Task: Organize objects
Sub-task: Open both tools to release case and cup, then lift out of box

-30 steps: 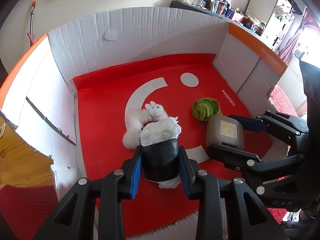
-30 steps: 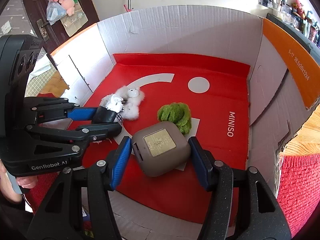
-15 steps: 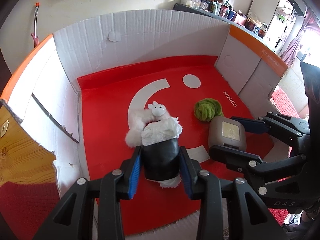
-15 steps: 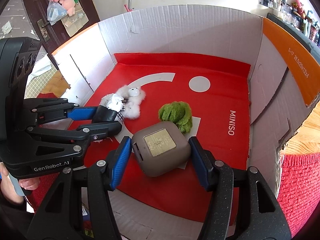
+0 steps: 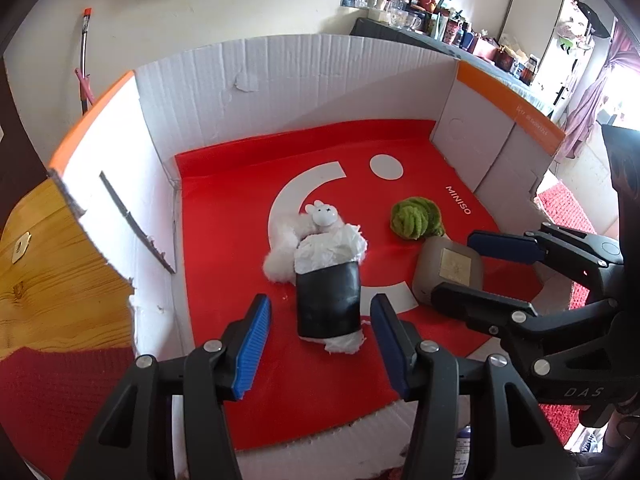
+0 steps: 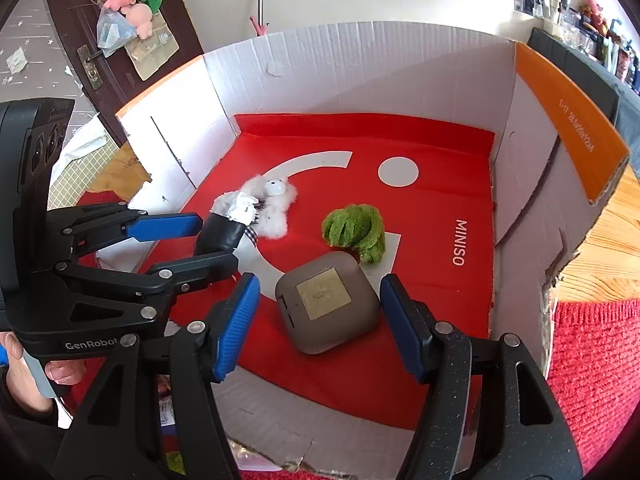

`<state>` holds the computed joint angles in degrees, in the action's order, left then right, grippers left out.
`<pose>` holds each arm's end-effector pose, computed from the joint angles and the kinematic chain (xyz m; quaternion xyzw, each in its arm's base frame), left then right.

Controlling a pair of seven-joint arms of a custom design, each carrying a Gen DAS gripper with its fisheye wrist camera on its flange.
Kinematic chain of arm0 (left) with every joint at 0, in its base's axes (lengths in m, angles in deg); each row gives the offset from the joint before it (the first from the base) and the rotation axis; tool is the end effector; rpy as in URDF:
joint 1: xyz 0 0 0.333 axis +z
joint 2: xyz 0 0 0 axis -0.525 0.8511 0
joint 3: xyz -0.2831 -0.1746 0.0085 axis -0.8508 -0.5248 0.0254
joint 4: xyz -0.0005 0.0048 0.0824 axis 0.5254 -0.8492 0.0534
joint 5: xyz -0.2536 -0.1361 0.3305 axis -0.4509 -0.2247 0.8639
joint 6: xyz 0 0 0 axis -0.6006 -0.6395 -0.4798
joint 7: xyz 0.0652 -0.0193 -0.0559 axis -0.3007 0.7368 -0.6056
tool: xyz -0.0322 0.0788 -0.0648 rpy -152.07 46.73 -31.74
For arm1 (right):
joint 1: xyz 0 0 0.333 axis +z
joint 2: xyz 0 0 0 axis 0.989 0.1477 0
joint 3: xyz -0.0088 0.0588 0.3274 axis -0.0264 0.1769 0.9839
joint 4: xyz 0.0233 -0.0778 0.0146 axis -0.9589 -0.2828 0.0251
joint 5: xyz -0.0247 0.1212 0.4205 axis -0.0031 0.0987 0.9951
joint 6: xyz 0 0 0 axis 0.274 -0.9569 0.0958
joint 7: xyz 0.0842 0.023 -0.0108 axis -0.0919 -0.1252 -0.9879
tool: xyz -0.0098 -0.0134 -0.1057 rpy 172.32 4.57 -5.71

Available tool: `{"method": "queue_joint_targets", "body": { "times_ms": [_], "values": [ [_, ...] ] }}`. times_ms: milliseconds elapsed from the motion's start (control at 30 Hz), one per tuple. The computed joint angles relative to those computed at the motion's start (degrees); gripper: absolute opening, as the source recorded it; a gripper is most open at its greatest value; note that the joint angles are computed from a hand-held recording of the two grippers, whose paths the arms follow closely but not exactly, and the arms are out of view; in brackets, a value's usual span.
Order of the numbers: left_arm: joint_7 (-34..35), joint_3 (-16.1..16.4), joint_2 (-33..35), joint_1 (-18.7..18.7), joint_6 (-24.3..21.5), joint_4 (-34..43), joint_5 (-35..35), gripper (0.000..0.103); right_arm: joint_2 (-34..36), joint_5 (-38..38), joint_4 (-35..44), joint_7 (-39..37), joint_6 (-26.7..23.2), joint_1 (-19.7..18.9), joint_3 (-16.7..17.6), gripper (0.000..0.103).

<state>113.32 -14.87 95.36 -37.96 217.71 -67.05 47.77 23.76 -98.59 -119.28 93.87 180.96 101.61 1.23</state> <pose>0.5971 -0.1671 0.3698 -0.4959 0.8199 -0.2667 0.1037 0.5565 0.3241 0.3471 -0.7366 0.5924 -0.1143 0.3056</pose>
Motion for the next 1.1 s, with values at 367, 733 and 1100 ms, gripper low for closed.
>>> {"method": "queue_joint_targets", "body": {
  "times_ms": [367,733,1100],
  "values": [
    [2.9,-0.2,-2.8,-0.3,2.6,-2.6,-4.7,0.060,-2.4,-4.7,-2.3,4.3,2.4,3.3,-3.2,0.068],
    [9.7,0.1,-5.7,-1.6,5.4,-5.1,-13.0,0.069,-4.6,-17.4,-3.6,15.8,2.4,7.2,-8.2,0.075],
    [17.8,1.4,-9.5,-4.2,7.8,-8.1,-23.2,0.078,-7.0,-25.8,-5.5,23.5,3.2,7.1,-8.5,0.081]
  ]
}}
